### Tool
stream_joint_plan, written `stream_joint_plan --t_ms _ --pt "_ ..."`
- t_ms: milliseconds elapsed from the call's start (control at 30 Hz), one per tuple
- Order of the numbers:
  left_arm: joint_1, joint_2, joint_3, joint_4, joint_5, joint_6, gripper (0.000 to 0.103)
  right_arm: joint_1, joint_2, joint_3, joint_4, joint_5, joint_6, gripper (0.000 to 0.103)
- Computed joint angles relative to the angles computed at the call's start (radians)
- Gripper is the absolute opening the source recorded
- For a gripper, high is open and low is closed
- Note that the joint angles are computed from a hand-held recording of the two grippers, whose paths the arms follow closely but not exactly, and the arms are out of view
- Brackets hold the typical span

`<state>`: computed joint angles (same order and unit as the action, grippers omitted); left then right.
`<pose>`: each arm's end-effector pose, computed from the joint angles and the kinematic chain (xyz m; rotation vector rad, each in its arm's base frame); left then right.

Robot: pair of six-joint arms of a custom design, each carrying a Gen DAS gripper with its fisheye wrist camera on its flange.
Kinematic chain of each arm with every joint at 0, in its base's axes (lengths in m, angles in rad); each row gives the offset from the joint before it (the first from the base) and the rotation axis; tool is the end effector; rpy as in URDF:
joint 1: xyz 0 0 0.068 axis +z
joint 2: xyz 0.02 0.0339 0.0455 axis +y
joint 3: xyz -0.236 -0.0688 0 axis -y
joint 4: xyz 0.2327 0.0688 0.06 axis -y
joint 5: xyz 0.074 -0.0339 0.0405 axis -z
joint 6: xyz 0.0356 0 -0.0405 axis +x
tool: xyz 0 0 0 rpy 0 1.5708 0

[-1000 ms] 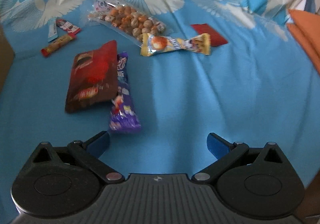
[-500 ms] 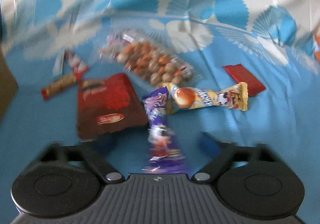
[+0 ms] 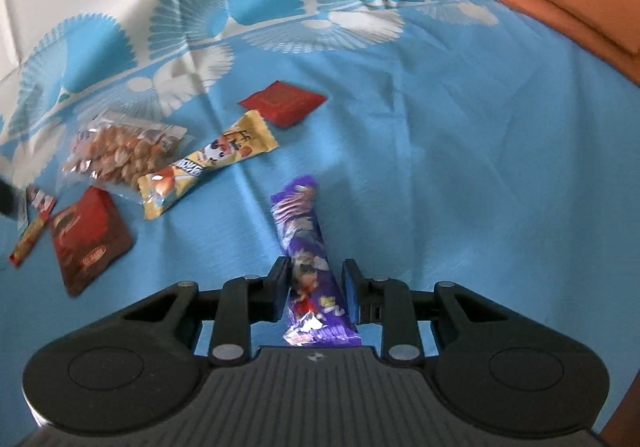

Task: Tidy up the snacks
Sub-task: 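Grasp the red chocolate pouch with the left tool while the right tool grasps the purple candy bar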

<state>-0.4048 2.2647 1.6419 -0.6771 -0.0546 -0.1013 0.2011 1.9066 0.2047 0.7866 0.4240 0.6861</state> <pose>0.3907 -0.1653 0.1024 0.4227 2.8344 -0.0220 0.1908 0.0239 0.0134 0.7390 2.2638 -0.1151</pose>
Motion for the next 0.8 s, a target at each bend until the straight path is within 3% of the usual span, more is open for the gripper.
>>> stream_joint_plan --t_ms 67,233,267,333,400,567,600,633,667,733,800 --pt "-0.012 0.118 0.114 -0.019 -0.003 -0.048 0.103 -0.012 0.02 -0.005 0.04 -0.016 -0.002 0.038" --pt "-0.028 0.377 0.433 -0.156 -0.073 -0.13 0.103 -0.035 0.055 0.006 0.096 -0.06 -0.033 0.062" --pt "-0.014 0.398 0.46 -0.165 -0.028 -0.142 0.103 -0.043 0.062 0.014 0.101 -0.074 -0.042 0.065" --pt "-0.011 0.419 0.49 -0.175 -0.035 -0.159 0.103 -0.047 0.063 0.023 0.099 -0.082 -0.049 0.079" --pt "-0.016 0.429 0.501 -0.177 -0.048 -0.167 0.103 -0.044 0.074 0.038 0.094 -0.076 -0.052 0.084" --pt "-0.037 0.427 0.488 -0.144 -0.079 -0.197 0.103 -0.025 0.091 0.055 0.078 -0.045 -0.07 0.087" --pt "-0.04 0.413 0.455 -0.115 -0.084 -0.191 0.103 -0.024 0.094 0.054 0.081 -0.043 -0.076 0.086" --pt "-0.042 0.377 0.387 -0.059 -0.086 -0.176 0.098 -0.018 0.096 0.054 0.077 -0.031 -0.082 0.078" --pt "-0.04 0.334 0.315 0.001 -0.08 -0.159 0.085 -0.005 0.095 0.057 0.063 -0.006 -0.076 0.071" --pt "-0.046 0.267 0.232 0.044 -0.076 -0.138 0.072 0.008 0.084 0.051 0.044 0.049 -0.054 0.034" --pt "-0.042 0.231 0.197 0.039 -0.067 -0.144 0.07 -0.014 0.078 0.025 0.083 0.026 -0.055 0.02"
